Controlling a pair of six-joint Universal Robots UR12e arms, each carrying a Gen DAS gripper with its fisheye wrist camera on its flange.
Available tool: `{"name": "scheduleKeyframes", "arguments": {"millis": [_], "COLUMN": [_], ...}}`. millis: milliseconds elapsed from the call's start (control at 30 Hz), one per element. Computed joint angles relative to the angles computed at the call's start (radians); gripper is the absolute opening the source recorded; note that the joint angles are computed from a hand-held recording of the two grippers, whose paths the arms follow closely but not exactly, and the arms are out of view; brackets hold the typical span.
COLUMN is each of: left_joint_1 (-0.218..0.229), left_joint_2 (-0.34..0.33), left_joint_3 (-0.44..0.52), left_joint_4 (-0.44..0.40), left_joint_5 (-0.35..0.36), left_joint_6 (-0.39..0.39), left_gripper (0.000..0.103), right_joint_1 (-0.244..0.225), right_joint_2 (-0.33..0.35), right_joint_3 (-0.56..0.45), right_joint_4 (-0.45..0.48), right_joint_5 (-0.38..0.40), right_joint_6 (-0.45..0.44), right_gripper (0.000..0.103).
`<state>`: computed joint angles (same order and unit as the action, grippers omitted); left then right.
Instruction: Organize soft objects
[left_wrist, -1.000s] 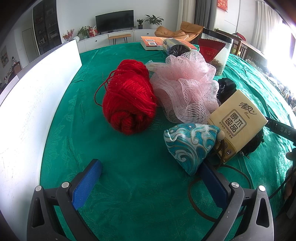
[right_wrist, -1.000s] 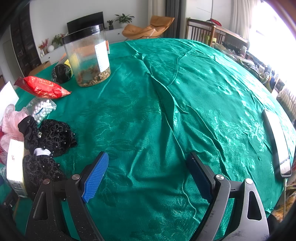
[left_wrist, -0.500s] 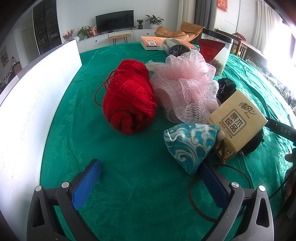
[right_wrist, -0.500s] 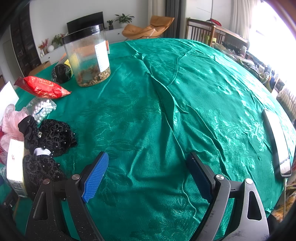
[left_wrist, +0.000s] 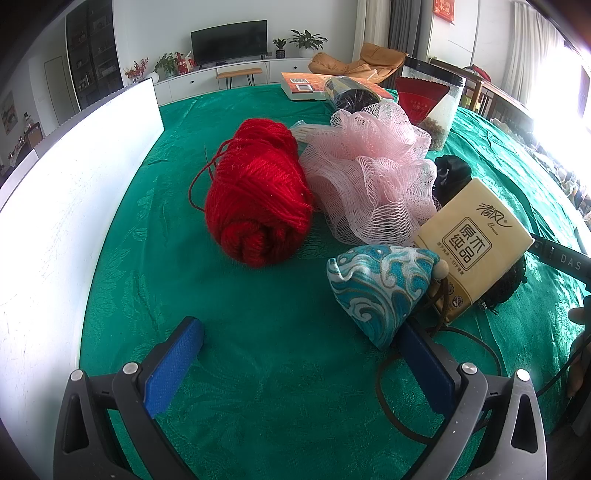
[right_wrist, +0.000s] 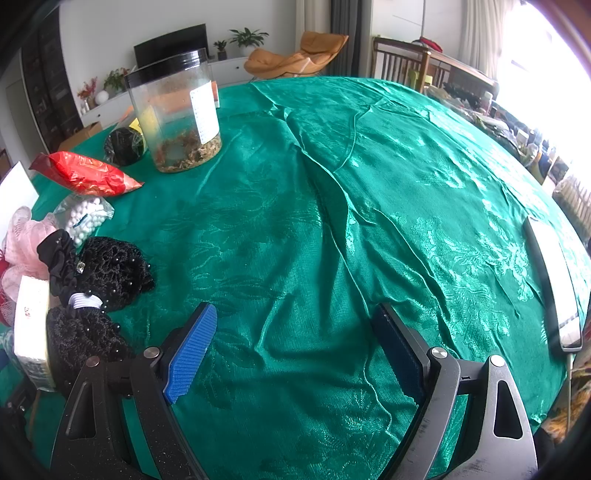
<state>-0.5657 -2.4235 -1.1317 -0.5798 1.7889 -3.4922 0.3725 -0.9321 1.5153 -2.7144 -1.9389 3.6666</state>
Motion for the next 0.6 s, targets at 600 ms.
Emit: {"name": "scheduleKeyframes", "arguments": {"millis": [600], "left_joint_1": [0.001], "left_joint_2": [0.003], "left_joint_3": [-0.003], "left_joint_4": [0.002], "left_joint_5": [-0.010], "left_joint_6": [0.002], "left_gripper": [0.103], "right_joint_1": [-0.050], "right_joint_2": [-0.030], "right_joint_3": [0.105], "right_joint_4": [-0.324], "right_joint_5": [0.297], "right_joint_6": [0.037], "right_gripper": [0.089]}}
